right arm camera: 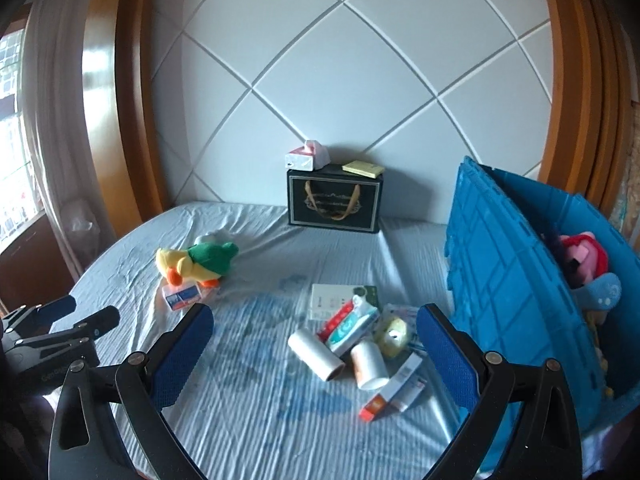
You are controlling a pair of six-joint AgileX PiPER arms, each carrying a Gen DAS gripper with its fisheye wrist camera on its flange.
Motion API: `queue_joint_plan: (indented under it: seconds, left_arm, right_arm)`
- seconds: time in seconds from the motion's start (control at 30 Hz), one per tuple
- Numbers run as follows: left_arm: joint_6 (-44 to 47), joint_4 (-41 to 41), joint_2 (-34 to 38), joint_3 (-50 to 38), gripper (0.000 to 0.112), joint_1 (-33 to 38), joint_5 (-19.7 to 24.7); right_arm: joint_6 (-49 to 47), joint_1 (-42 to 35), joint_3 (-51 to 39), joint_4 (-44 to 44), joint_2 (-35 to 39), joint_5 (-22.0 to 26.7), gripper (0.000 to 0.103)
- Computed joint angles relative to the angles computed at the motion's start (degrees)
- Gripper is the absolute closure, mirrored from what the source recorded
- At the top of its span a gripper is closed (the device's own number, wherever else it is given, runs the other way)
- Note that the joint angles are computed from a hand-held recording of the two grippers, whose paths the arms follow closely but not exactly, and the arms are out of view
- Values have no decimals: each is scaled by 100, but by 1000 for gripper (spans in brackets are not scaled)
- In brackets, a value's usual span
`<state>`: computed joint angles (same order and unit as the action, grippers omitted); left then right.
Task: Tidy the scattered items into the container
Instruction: 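Withdraw both tools from the crate back toward the remaining items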
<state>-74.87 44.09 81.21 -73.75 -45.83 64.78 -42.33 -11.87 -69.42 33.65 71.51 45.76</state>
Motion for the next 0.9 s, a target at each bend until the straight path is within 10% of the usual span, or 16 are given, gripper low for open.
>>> queue_joint_plan:
  seconds: [0.37, 0.9]
  left_arm:
    - [1243, -927, 613, 263, 36, 2579, -1046]
    - [5540, -3759, 3037, -1029, 36, 4439, -2753]
  right_arm:
    - [999, 1255, -1638, -634, 2577, -229, 0]
    - [3995, 2078, -2494, -2651, 3950, -250, 0]
